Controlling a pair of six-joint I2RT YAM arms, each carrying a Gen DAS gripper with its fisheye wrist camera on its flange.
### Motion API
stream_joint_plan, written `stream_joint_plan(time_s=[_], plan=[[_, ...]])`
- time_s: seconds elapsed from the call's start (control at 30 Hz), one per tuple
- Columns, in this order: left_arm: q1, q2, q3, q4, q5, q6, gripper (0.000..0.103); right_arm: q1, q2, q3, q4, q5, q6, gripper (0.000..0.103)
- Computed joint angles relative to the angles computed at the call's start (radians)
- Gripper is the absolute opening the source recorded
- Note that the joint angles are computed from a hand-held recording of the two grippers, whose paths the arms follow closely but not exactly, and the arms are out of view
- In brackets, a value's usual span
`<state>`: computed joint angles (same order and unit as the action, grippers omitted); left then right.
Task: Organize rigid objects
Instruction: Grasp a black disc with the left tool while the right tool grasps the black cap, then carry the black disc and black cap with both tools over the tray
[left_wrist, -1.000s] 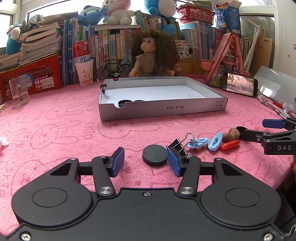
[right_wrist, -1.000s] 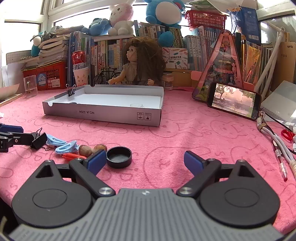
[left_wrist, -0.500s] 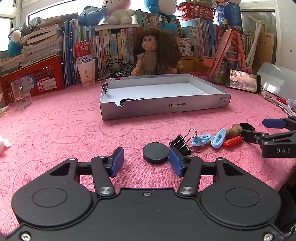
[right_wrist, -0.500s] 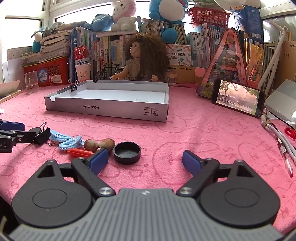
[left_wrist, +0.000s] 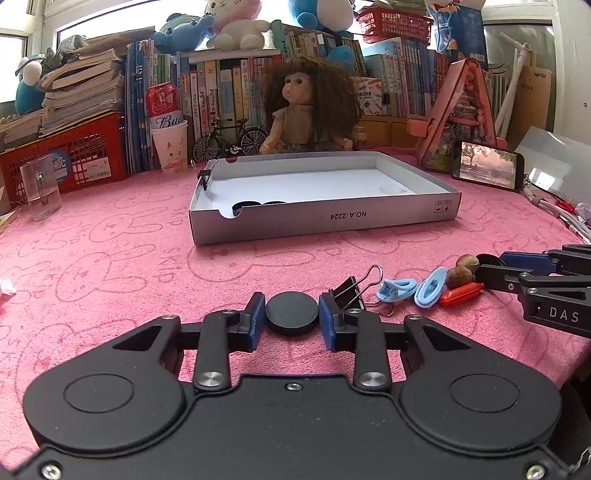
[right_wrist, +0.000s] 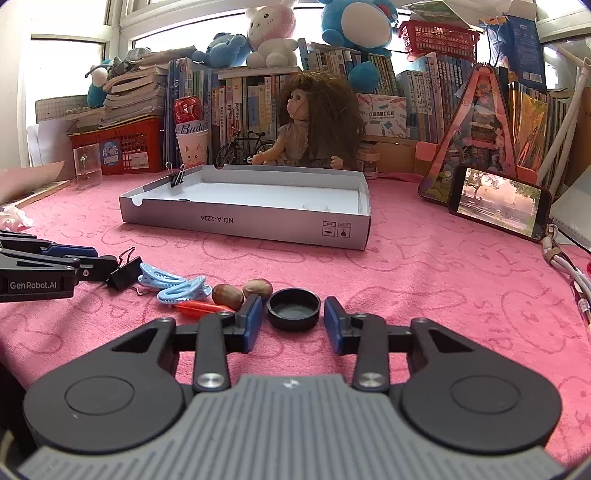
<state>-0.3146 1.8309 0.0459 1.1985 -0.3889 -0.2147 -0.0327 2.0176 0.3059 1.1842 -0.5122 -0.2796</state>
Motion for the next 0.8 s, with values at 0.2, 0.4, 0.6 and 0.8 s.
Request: stream_joint_plan(time_s=[0.2, 0.4, 0.6, 0.8], plan=[[0.006, -0.038, 0.004, -0.025, -0.002, -0.006, 0.029, 0.003, -0.023, -0.001, -0.006, -0.005, 0.019, 0.036], [0.071, -0.160, 0.029, -0.145, 0.050, 0.006, 0.029, 0.005, -0.061, 0.035, -0.069, 0.005, 0.063, 0.036], [0.151, -0.246, 0.095, -0.255, 0.117, 0.033, 0.029, 0.022, -0.092, 0.112, -0.172, 0.038, 0.113, 0.037], [0.246, -0.267, 0.205, -0.360, 0.197, 0.066, 0.029, 0.026, -0.102, 0.226, -0.298, 0.040, 0.172, 0.037]])
